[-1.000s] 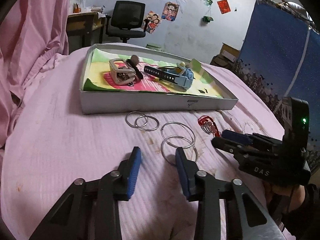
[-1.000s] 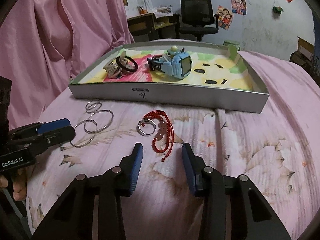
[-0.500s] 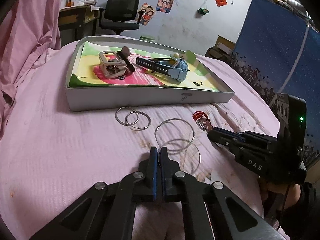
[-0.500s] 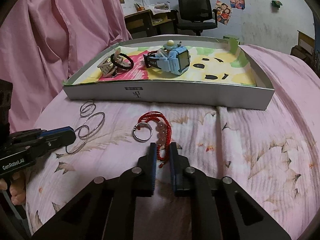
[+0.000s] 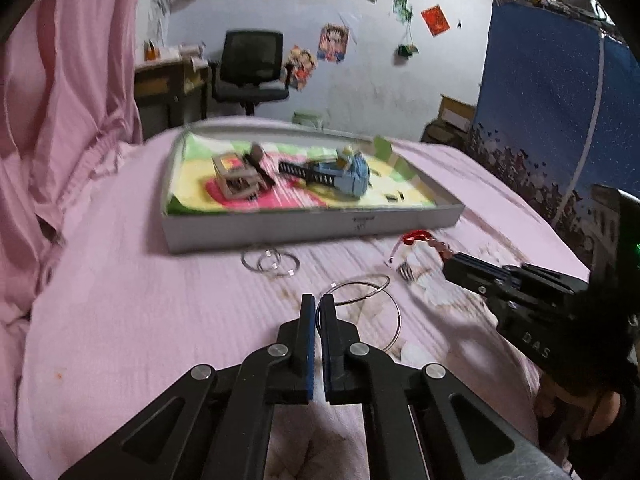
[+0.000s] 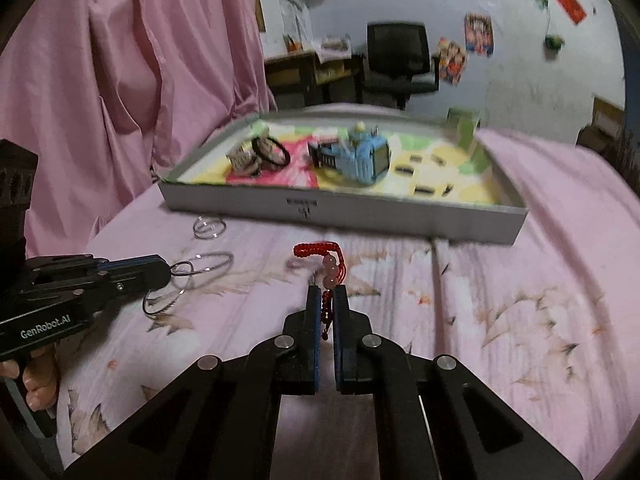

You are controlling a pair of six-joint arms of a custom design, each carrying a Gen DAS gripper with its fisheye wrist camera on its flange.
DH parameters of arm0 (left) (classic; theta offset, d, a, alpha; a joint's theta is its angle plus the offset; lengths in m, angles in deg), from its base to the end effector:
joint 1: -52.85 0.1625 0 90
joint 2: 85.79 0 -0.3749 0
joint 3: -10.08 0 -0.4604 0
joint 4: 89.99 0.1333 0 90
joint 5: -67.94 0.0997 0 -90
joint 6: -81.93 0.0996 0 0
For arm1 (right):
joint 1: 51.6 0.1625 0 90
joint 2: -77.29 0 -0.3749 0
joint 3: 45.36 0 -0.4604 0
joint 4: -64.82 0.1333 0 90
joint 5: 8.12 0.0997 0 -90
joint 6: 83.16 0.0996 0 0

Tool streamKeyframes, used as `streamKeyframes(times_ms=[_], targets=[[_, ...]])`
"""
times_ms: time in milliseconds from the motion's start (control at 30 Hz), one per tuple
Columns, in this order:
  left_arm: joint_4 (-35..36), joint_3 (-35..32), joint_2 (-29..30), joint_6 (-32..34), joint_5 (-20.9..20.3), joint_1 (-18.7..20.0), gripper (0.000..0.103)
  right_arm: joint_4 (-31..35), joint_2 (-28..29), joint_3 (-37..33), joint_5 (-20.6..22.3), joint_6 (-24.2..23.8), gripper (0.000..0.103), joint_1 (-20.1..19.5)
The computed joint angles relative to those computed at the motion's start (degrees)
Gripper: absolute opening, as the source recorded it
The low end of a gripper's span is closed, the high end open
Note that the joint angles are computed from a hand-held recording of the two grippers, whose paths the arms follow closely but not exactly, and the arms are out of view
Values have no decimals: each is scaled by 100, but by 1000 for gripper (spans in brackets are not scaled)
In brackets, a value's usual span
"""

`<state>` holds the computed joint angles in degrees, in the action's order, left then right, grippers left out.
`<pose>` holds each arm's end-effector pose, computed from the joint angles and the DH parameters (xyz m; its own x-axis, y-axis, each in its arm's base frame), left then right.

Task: Organize jewelry
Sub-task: 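Grip the red beaded pendant with the right tool while the left tool grips a silver ring, then carry the red pendant and silver ring over the tray with both tools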

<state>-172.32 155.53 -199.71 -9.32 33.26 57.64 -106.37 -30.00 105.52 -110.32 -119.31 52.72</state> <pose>-0.2629 -0.2380 0.1575 -0.7823 -0.0780 -0.6180 0.4535 0.6088 -0.6509 0.1979 -0.3215 0.1867 -0.6749 -0.5472 0.4951 -0.7357 0.5510 -0.3939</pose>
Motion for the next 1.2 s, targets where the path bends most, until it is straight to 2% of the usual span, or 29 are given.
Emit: streamKeyframes(times_ms=[267,433,600,833,1200], targets=[[1315,-355,360,-1234,630,-342,3,-897,-336,295,209,-283,5,157],[2255,-625,697,-2097,983,-437,3,-1406,-277,329,344,-276,5,289],[2950,-789,800,-2685,1276,-442,3,-1841,-63,258,445,-172,5,411],[4098,-1190,1205,-3746,1668,-226,3,-2291,416,-17,513,-130,5,615],[6124,-2034,2009,-5599,2320,484,3,-3038,1534,-715,574,-158,5,797]])
